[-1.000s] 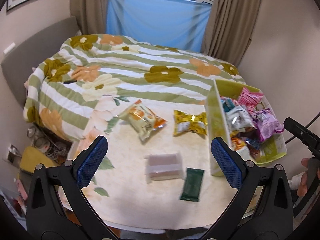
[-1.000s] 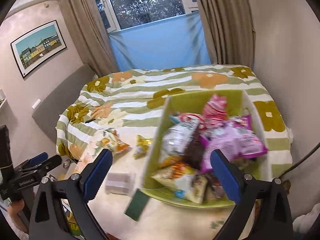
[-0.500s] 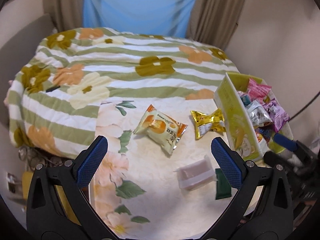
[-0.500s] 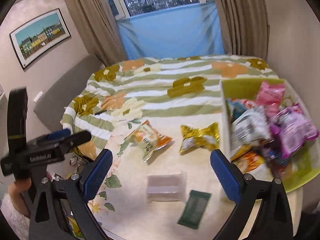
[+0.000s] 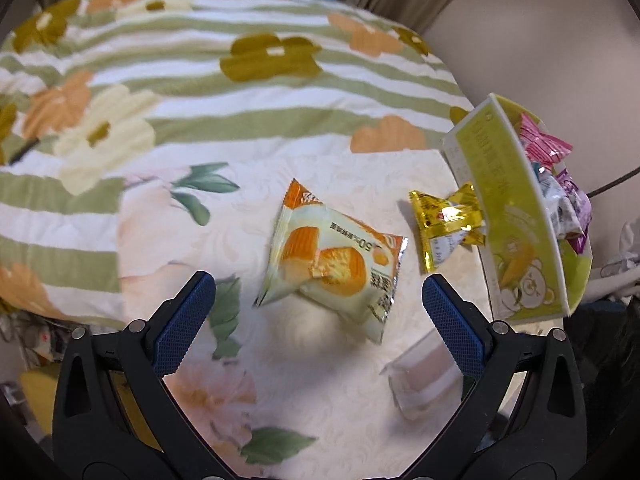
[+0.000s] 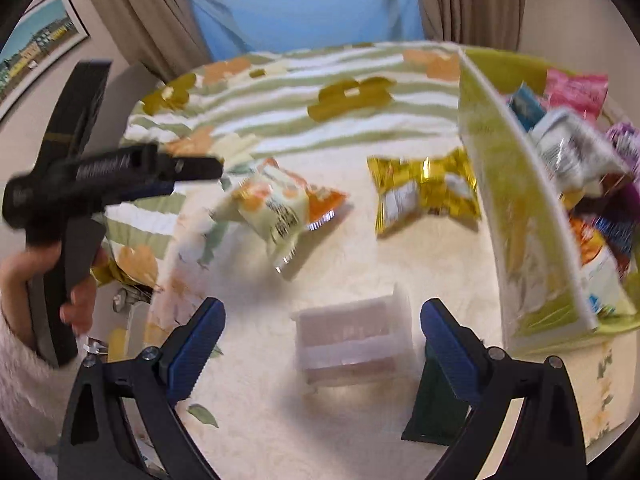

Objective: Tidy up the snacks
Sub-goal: 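Grasp the orange cake packet with the left gripper while the right grasps the clear plastic box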

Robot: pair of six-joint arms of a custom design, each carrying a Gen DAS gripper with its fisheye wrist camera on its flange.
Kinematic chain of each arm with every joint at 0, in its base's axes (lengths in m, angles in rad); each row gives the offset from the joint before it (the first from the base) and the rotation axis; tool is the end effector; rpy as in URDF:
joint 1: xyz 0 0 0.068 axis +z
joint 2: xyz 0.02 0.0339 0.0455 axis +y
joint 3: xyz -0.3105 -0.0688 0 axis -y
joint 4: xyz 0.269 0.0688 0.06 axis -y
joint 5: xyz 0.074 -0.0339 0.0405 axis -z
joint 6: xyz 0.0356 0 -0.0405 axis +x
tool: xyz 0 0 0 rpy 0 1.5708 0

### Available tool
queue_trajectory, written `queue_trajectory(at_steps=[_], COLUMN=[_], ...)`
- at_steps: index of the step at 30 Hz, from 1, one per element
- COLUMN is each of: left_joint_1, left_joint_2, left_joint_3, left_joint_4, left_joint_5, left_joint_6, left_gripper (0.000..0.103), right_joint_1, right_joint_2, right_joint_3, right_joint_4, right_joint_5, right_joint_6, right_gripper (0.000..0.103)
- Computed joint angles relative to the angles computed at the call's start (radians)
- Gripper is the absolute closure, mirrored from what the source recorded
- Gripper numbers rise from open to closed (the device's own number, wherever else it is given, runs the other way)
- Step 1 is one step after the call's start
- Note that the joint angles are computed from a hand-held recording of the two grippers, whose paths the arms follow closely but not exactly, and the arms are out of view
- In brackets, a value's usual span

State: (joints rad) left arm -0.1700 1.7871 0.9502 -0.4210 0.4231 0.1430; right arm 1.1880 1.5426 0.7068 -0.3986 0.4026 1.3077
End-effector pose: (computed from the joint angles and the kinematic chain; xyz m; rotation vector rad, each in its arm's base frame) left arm 0.3367 -0.0726 0.1559 0.5254 2.7268 -0.6019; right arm 0.1143 0.2465 0.1638 0.2497 2.6349 0.2546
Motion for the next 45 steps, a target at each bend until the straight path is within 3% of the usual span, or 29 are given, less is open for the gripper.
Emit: queue_trajectory(at_steps=[6, 13, 23, 32, 45], left_joint_1=[-0.040, -0.081, -0.104, -0.082, 0.018], left_joint_2=[0.157, 0.239, 0.250, 0.205, 0.110], left_joint_3=[0.068, 0.108, 0.083, 0.035, -0.113], left_joint_4=[0.028, 0.029, 0.059, 0.068, 0.101], left_joint_5=[0.027, 0.015, -0.005, 0.004, 0.032], left_joint_6=[-0.030, -0.053, -0.062, -0.093, -0.080], left_gripper=[0.001, 0.001, 0.022, 0.030, 0.032], right_joint_1=[-0.030, -0.051, -0.041, 0.007, 0.053], right_joint_2=[0.083, 0.139, 0.211, 0.293, 0.309], right_joint_3=[-0.049, -0.090, -0.072, 0.012, 0.000], right_joint_4=[0.127, 0.246, 0.229, 0.111, 0.112], right_joint_5=[-0.073, -0.136, -0.137, -0.080, -0.006], right_joint_6=[-0.025, -0.076, -0.126, -0.157, -0.110], right_gripper=[0.005, 0.005, 0.005, 0.005, 0.005])
